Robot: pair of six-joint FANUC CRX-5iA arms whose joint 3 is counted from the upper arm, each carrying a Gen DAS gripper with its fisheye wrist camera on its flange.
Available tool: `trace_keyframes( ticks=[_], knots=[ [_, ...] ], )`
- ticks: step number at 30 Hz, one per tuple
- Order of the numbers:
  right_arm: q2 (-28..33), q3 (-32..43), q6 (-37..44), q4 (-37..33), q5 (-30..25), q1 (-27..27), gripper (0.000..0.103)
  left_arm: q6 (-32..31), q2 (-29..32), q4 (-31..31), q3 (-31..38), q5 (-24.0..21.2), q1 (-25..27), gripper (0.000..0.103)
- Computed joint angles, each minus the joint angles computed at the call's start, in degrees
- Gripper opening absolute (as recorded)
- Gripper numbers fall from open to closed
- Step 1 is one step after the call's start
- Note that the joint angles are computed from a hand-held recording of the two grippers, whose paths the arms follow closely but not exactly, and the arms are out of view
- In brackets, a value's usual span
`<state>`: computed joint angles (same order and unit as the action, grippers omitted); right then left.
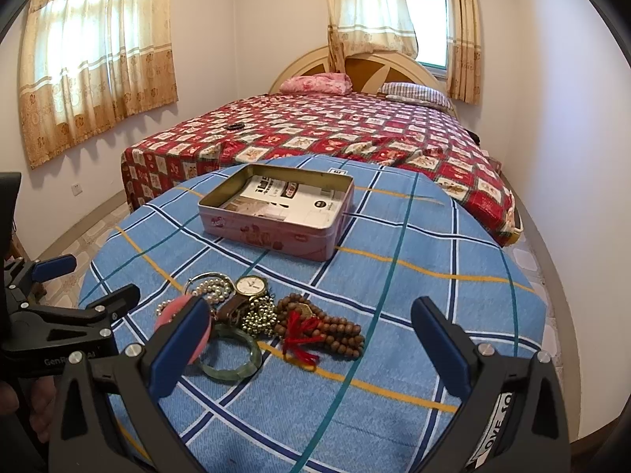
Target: Organize jewelry
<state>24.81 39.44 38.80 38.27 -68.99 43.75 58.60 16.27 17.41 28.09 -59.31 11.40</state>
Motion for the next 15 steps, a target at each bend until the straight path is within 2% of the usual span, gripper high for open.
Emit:
trace_keyframes(
  ticks=[15],
  knots=[
    [-0.1, -0.2, -0.1, -0.3, -0.1, 0.0, 0.103, -0.2, -0.1, 0.3, -0.2, 0.3, 0.2, 0.102]
  ],
)
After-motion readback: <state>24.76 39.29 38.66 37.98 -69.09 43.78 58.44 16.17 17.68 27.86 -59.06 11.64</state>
